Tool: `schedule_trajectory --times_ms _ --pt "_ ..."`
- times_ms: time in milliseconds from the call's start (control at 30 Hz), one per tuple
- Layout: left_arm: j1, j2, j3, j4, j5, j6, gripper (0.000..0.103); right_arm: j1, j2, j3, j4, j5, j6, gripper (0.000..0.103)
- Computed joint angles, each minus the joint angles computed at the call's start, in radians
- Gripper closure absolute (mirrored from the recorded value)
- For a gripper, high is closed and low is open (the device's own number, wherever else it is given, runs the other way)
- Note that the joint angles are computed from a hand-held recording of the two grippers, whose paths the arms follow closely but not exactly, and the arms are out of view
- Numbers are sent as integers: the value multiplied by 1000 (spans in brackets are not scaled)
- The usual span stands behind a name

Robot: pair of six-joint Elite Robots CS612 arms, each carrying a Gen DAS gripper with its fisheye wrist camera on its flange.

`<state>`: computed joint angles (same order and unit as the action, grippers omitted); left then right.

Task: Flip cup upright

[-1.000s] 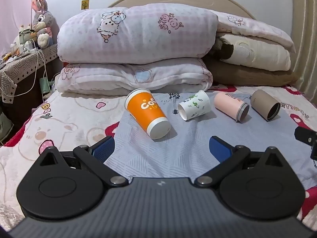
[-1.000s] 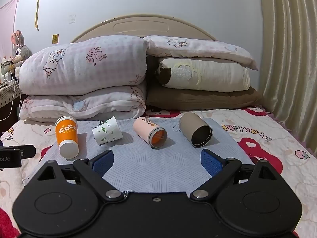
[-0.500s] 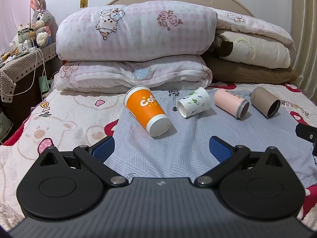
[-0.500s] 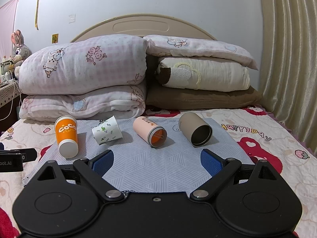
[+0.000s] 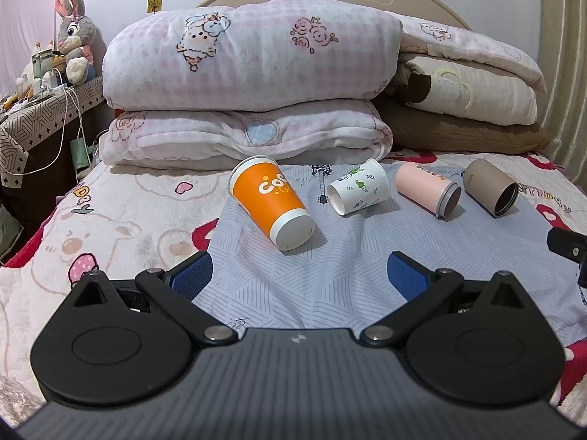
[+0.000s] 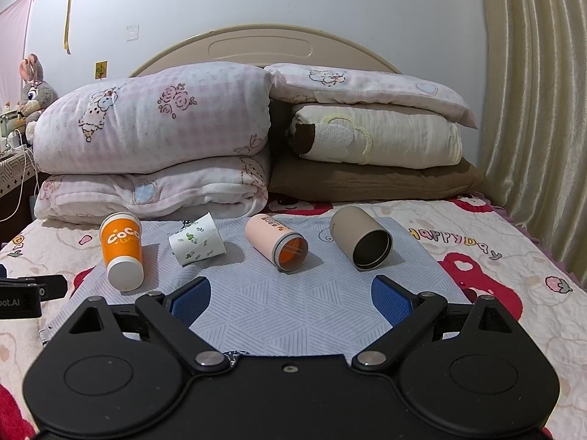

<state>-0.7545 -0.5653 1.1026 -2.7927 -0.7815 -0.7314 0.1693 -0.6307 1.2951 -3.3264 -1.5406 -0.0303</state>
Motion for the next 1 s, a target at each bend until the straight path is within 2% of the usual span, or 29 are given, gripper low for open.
schedule_trajectory --times_ms 1000 --pt "-2 10 -3 4 -5 -7 0 1 0 0 8 -1 0 6"
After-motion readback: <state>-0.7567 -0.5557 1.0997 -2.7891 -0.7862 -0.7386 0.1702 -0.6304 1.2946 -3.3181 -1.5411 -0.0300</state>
